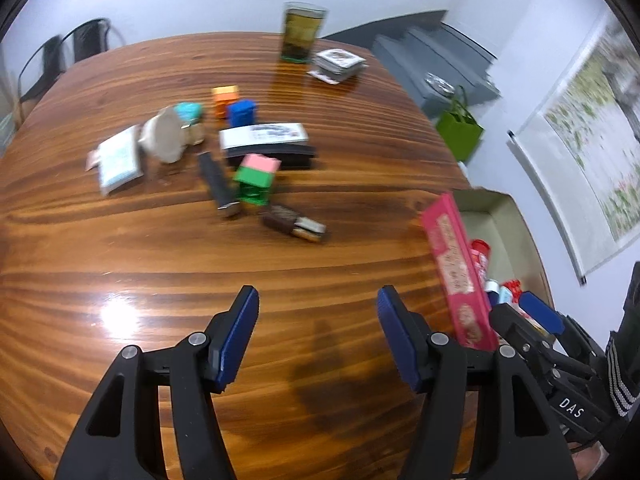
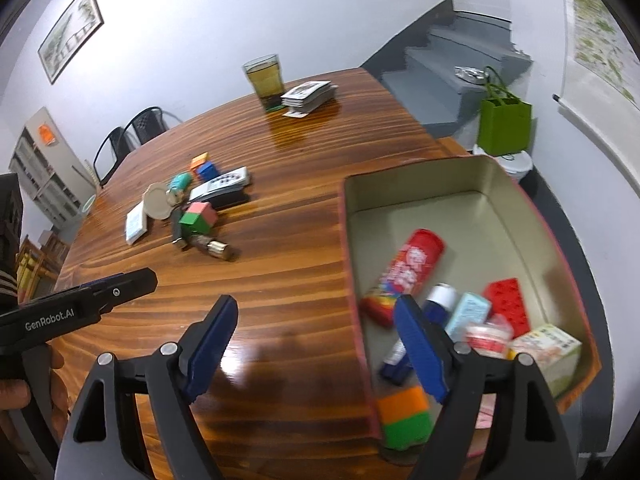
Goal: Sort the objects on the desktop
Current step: 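Move both open grippers back over the table toward the remaining objects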
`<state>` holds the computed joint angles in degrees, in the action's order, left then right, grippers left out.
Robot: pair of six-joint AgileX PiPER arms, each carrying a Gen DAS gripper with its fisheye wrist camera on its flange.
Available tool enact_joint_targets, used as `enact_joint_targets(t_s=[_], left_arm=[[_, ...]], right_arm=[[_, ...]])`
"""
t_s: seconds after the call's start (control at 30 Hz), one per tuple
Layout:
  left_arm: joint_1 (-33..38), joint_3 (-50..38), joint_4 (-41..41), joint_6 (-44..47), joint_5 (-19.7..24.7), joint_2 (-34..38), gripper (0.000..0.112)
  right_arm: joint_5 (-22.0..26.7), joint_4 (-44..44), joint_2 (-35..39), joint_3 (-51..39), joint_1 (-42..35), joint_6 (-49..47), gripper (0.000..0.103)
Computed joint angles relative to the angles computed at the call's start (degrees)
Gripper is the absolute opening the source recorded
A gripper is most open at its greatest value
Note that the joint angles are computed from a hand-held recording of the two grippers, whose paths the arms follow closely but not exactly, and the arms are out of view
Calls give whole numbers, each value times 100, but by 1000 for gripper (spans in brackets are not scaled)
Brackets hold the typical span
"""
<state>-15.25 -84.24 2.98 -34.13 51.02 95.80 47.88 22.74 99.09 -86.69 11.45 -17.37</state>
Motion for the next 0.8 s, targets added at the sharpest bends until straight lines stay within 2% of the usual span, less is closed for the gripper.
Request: enact_joint_targets(t_s=[0.4,0.6,0.8], left_arm=[[1223,898,-556,732,-192,-428,65],[1909,868,-991,1269,-267,-228,65],[2437,405,-1383,1892,-205,273,66]], right_arm=[[79,-560,386,-387,880,736,83],[187,-782,616,-615,1108,1065,83],[302,-1035,809,-833,1249,1376,83]])
